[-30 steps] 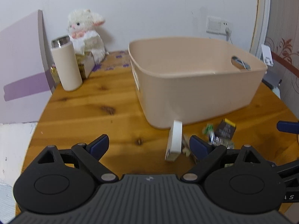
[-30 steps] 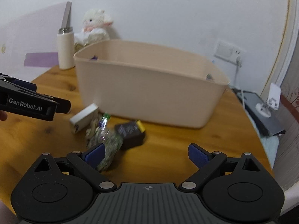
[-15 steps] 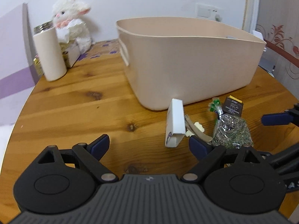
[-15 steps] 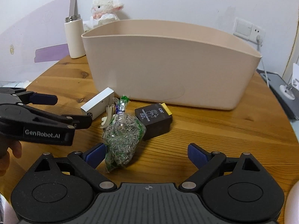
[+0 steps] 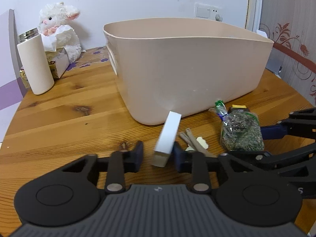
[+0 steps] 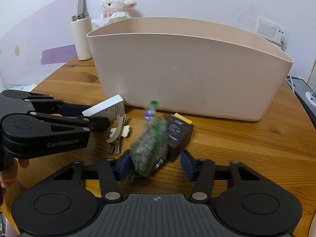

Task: Organize objects
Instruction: 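Grasp the white box with the left tool while the right grasps the herb bag, then drop the white box into the basket while the right tool drops the herb bag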

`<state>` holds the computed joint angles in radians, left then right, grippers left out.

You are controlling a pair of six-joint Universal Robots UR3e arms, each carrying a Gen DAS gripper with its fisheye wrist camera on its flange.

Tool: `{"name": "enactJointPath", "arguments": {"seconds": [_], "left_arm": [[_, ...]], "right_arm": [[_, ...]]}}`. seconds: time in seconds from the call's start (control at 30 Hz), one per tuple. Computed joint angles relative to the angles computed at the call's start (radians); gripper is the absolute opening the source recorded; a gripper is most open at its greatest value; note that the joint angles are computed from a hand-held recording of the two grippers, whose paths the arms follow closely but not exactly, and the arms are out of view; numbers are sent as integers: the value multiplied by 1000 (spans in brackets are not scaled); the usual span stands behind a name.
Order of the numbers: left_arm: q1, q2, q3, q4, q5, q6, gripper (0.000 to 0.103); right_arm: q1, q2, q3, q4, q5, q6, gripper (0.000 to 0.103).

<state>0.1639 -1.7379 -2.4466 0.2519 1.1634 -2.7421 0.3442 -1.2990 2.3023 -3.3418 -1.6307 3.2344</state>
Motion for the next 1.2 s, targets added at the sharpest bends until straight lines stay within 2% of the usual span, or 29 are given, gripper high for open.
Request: {"name": "enactJointPath", "arguments": {"seconds": [0.03, 0.07, 0.13, 0.43, 0.63, 0.93, 1.07, 1.2], "left_arm": [[4, 6, -4, -7, -10, 2, 24], [6, 12, -9, -11, -15, 5, 20], [7, 26, -22, -14, -18, 15, 16], [48, 128, -86, -54, -46, 8, 15], [121, 310, -161, -142, -140, 38, 15], [233, 629, -155, -383, -279, 21, 15], [201, 618, -67, -373, -274, -41, 15], [102, 492, 58, -275, -190, -126, 15]], "right_arm": [[-3, -5, 7, -3, 5, -4, 38], [-3, -7, 10, -7, 7, -6, 27], [0, -12, 14, -7, 4, -10, 27], [7, -68, 75, -20, -2, 7, 25], [15, -194, 140, -16, -27, 4, 25], [25, -389, 142, 39, -87, -34, 25], [3, -408, 98, 49, -91, -55, 25], [-41, -380, 16, 61, -76, -67, 25]]}}
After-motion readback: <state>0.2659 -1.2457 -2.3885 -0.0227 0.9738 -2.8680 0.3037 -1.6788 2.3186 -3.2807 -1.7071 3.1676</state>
